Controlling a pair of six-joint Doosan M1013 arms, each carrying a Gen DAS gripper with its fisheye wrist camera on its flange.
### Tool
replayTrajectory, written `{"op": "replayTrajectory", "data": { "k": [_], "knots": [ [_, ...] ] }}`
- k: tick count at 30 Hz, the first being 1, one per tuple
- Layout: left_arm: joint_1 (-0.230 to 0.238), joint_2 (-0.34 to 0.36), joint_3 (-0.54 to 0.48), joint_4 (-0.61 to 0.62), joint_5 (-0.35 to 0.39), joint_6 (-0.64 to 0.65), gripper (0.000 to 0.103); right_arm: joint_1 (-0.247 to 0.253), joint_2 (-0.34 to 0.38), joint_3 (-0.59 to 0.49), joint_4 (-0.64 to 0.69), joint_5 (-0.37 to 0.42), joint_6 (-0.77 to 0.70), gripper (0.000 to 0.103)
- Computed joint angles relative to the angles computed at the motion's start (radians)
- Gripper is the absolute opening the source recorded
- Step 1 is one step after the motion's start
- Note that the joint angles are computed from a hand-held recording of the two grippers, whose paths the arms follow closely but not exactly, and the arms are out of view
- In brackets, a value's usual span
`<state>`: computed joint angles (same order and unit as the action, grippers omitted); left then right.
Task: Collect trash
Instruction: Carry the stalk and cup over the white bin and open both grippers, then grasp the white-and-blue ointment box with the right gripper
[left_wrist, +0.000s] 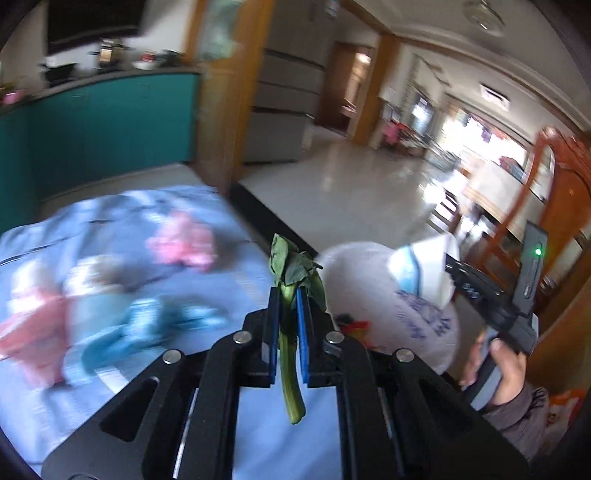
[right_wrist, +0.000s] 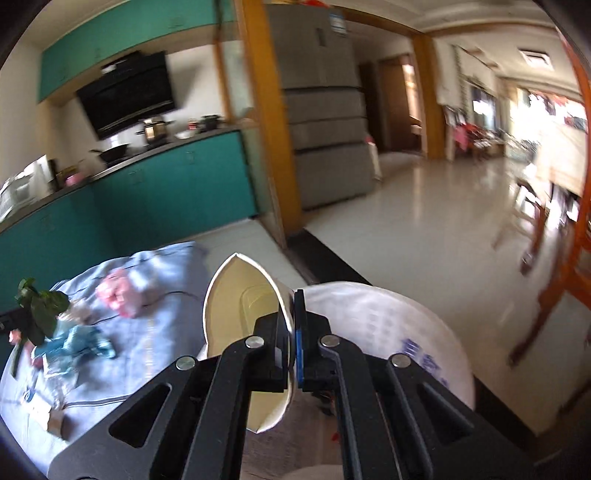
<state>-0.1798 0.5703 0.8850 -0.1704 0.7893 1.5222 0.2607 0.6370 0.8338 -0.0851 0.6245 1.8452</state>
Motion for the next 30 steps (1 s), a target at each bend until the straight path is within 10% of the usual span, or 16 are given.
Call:
{"op": "replayTrajectory", "data": {
  "k": [5, 8, 12, 19, 25, 30],
  "knots": [
    [-0.043, 0.139, -0.199, -0.093, 0.157, 0.104, 0.011, -0.005, 0.014, -0.020, -0.083, 0.060, 0.124, 0.004],
    [-0.054, 0.184, -0.259, -0.110, 0.220, 0.100, 0.055, -0.011, 0.014, -0.019, -0.068, 0.072, 0.133, 0.021],
    [-0.053, 0.156, -0.203, -0.117, 0.180, 0.093, 0.069, -0.004, -0.014, 0.033, -0.117, 0.000, 0.151, 0.064],
    [-0.037, -0.020, 0.076, 0.158, -0.007, -0.097, 0.083, -0.004, 0.000, 0.005, 0.090, -0.001, -0.099, 0.079],
    [0.011, -0.172, 0.301, 0.519, -0.008, -0.404, 0.085, 0.017, 0.035, -0.055, 0.441, 0.125, -0.562, 0.082],
    [0.075, -0.261, 0.399, 0.652, 0.084, -0.604, 0.085, 0.065, 0.128, -0.234, 0.701, 0.485, -0.912, 0.082]
  ]
}}
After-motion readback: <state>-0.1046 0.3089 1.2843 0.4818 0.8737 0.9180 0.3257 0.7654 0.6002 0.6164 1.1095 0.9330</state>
